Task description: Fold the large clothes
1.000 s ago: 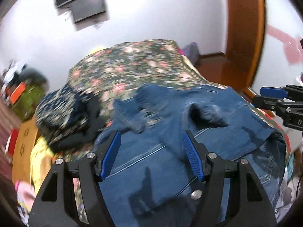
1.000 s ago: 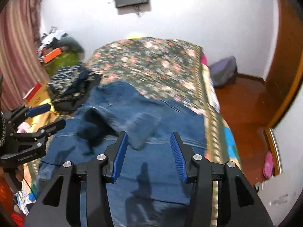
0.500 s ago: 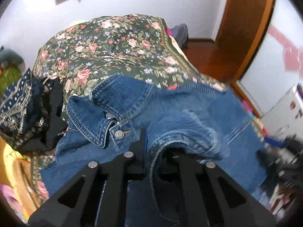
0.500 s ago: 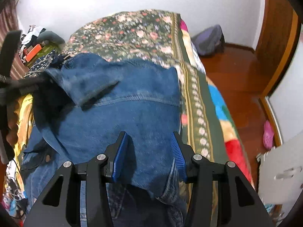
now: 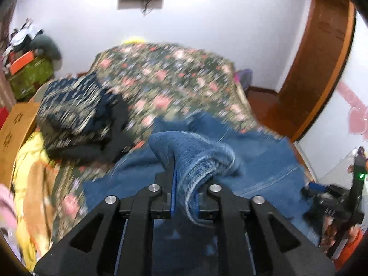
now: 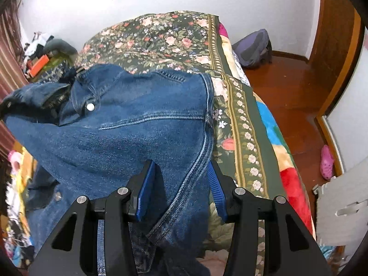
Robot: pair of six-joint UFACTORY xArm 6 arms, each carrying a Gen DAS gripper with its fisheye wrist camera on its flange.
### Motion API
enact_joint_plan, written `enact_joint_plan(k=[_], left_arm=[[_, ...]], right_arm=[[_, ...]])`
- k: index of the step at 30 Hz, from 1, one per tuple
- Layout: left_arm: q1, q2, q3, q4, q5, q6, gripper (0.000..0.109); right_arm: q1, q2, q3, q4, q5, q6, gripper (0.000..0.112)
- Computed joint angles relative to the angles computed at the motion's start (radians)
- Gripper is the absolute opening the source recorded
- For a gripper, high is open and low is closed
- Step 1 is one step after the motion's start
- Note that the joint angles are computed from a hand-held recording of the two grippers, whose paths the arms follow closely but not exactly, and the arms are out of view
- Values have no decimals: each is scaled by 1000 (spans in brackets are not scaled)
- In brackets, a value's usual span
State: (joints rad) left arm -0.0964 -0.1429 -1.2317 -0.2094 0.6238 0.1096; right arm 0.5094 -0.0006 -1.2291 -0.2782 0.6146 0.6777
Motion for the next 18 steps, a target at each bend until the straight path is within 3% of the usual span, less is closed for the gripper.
enact_joint_plan(k=[1,3,6,9,11,14,18], left_arm=[[13,-15,33,25,7,-11,21],[40,-36,86,40,16,-21,37],[77,-66,166,126,9,-99,41],[126,-106,244,18,-3,-53,45],[145,-127,289,62,-10,-93,45],[172,-143,328,-22,18,-34,46],[163,-172,392,9,-5,-50,48]], right_arm=[[7,0,5,-33,2,22,43],[10,-4,12,-47,-1,32,43],[5,-7,13,-21,6,18,43],[0,-7,12,2,8,11,43],[3,-3,5,-3,18,21,43],[10,0,-3,-27,32,43,43],[14,1,-7,-44,40,58,43]])
